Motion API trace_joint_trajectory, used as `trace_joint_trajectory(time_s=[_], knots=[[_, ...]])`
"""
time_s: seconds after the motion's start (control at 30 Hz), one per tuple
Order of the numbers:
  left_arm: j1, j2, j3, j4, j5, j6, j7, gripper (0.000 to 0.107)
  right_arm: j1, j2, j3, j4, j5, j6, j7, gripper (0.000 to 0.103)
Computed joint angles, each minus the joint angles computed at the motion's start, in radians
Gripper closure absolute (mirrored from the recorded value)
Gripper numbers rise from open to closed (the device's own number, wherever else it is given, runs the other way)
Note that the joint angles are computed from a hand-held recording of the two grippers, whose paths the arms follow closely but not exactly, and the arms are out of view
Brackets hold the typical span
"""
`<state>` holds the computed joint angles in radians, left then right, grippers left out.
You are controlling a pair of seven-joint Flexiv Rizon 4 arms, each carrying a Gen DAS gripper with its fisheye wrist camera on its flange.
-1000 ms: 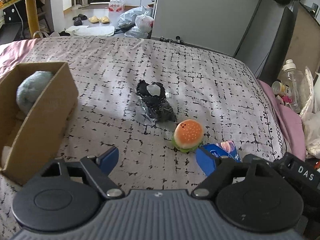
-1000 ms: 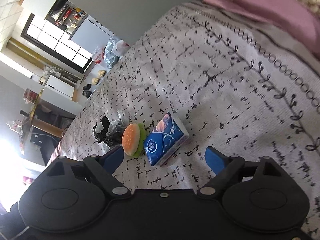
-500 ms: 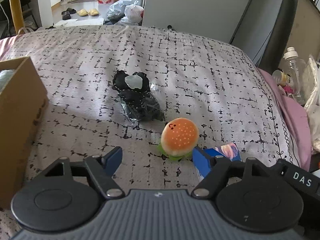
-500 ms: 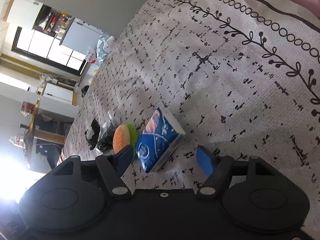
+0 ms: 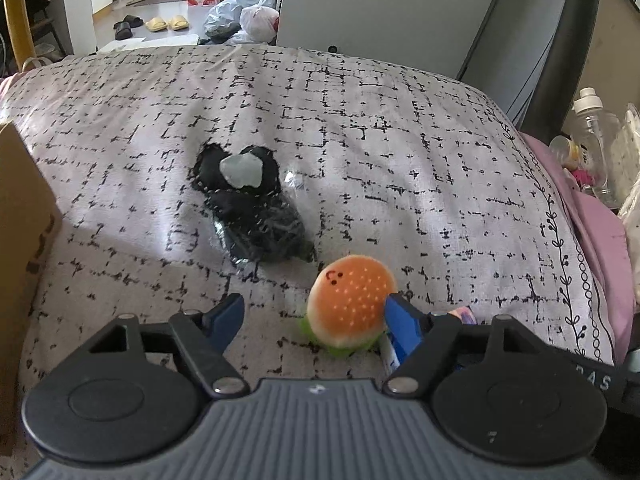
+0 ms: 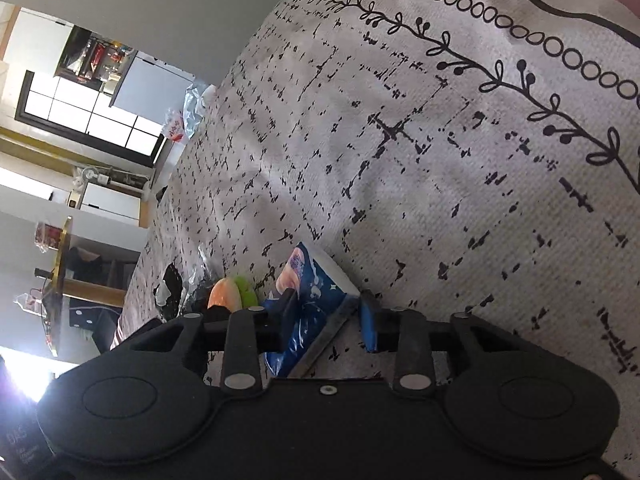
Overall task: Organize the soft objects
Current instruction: 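Close the left tool on the hamburger plush while the right tool grips the tissue pack, then carry the hamburger and tissue pack over the box and open both tools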
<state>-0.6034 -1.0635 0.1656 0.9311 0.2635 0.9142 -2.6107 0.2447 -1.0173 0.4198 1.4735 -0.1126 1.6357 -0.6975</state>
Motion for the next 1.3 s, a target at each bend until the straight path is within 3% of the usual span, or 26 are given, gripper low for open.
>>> trace_joint_trajectory(time_s=[0.27, 0.43, 0.5, 0.53, 0.57, 0.67, 1.3], knots=[[0.005, -0.068, -0.003, -0.116, -0.007, -0.057, 0.034, 0.028, 0.061, 0.023, -0.1, 0.022, 0.018, 0.045, 0.06, 0.073], [0.01, -0.104, -0.013, -0.165, -0.01, -0.075, 0.053, 0.028, 0.058, 0.022, -0.102, 0.027, -0.002, 0.053, 0.074, 0.073], [0.017, -0.108, -0.025, -0.162, -0.019, -0.058, 0.062, 0.037, 0.057, 0.024, -0.102, 0.03, -0.007, 0.053, 0.079, 0.073], [0.017, -0.104, -0.024, -0.151, -0.022, -0.045, 0.051, 0.043, 0.059, 0.026, -0.104, 0.032, -0.009, 0.053, 0.081, 0.073], [0.02, -0.093, -0.025, -0.126, -0.027, -0.016, 0.032, 0.058, 0.061, 0.028, -0.107, 0.035, -0.012, 0.053, 0.083, 0.073], [0.023, -0.061, -0.025, -0.055, -0.042, 0.054, -0.006, 0.063, 0.057, 0.033, -0.102, 0.043, -0.019, 0.052, 0.085, 0.073], [-0.05, 0.154, 0.049, 0.258, 0.008, 0.266, -0.099, 0.064, 0.118, 0.149, -0.181, 0.186, -0.026, 0.141, 0.1, 0.08]])
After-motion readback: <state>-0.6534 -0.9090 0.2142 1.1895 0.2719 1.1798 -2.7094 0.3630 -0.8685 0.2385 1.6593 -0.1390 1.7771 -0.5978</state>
